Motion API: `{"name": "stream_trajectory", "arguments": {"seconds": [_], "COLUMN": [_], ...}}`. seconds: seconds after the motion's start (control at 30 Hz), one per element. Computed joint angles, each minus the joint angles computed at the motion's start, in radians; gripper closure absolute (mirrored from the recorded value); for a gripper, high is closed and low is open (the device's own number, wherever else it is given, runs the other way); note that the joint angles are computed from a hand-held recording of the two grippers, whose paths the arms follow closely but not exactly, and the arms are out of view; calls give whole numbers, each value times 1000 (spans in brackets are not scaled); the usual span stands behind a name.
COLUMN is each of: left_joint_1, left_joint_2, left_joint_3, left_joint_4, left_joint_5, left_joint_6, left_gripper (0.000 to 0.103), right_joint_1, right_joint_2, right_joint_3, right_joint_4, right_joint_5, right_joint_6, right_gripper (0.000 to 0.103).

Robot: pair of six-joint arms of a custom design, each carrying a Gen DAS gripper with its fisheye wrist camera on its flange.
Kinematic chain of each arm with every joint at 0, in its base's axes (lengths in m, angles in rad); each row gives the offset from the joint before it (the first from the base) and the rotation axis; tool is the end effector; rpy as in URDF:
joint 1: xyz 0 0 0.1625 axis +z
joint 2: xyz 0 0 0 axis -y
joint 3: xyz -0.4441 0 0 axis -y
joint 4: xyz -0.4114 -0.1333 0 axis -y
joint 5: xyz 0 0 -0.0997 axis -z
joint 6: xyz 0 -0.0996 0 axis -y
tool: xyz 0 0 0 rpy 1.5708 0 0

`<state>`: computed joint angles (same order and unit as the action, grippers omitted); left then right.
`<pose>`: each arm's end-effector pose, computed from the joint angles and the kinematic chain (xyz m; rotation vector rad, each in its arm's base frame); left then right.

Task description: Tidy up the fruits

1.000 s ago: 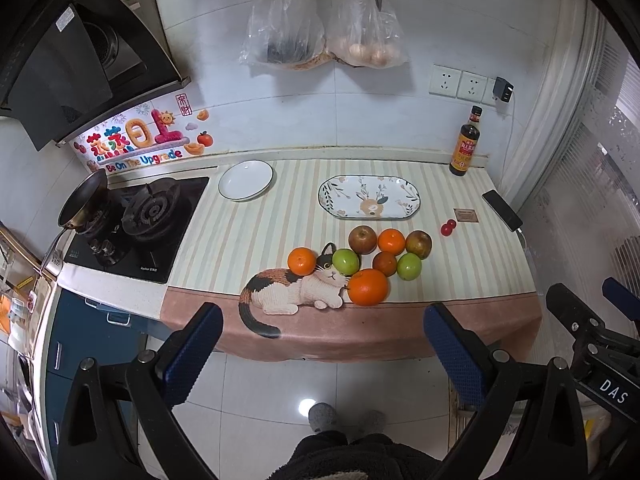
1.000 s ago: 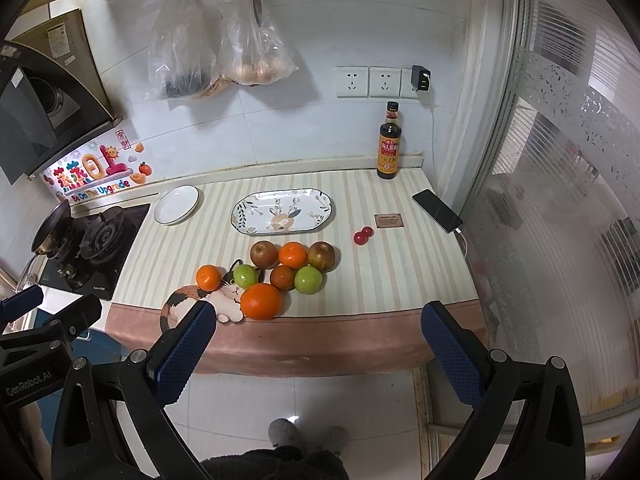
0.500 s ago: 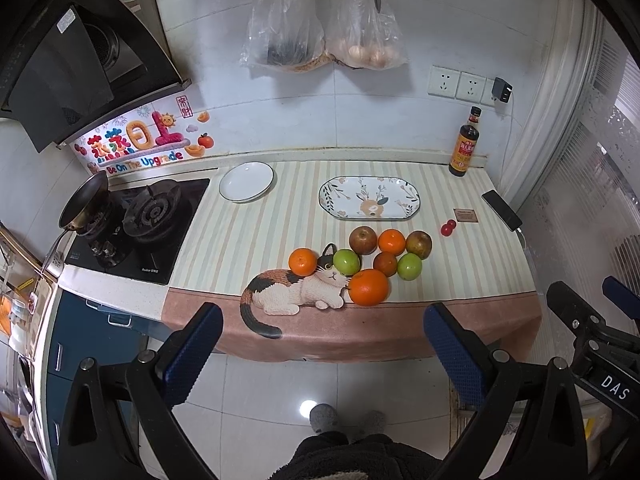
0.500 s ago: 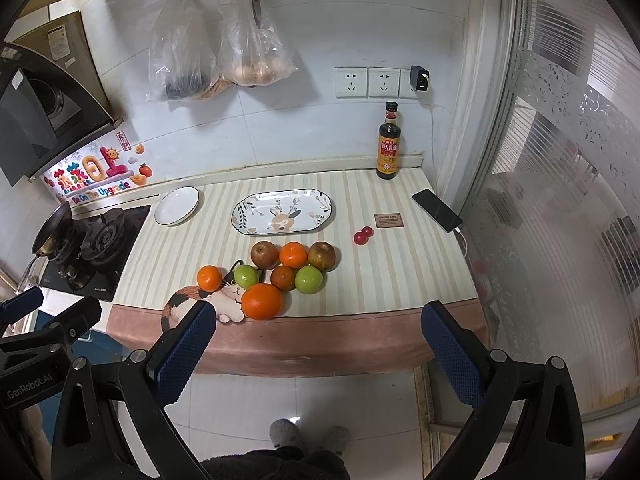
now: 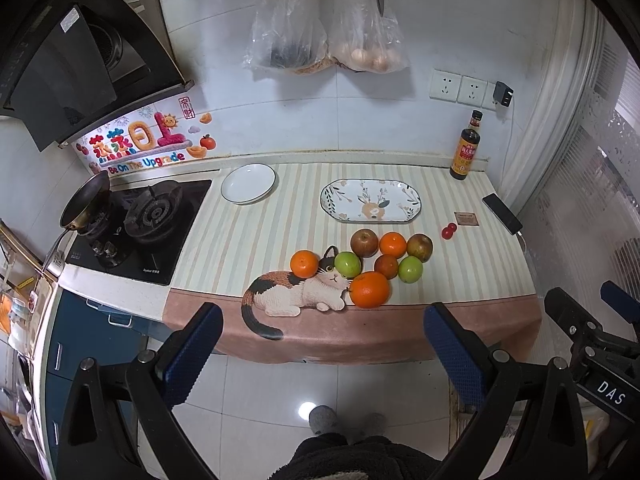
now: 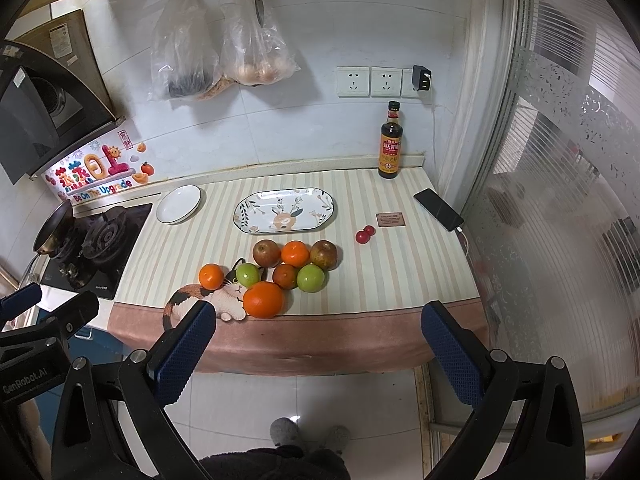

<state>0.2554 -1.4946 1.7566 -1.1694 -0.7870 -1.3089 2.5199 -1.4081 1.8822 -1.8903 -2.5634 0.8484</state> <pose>-0.3997 -0.3148 0.3818 0.3244 2.2268 -0.6938 0.4583 -0.2670 0.3438 0.2096 -2.2647 0.8534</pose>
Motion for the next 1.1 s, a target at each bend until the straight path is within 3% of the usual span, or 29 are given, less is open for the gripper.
{"name": "stream_trajectory", "arguments": {"seconds": [0.93,1.03,1.1], "left_joint_1": [-1,7,17], "left_joint_2": [3,-1,1], "left_joint_3": [-14,-7,-4], "left_joint_4": [6,-14,2], "left_joint_5": [1,27,80], "left_joint_6": [9,36,35], "left_gripper": [0,0,0], "right_joint_1": [-3,-6,-11], "right_joint_2": [5,11,12], "right_joint_3": [2,4,25], "right_joint_4": [-15,-36,-116], "right_joint_5": [9,0,-2], "right_joint_6": [-4,4,-22], "right_gripper": [0,0,0]}}
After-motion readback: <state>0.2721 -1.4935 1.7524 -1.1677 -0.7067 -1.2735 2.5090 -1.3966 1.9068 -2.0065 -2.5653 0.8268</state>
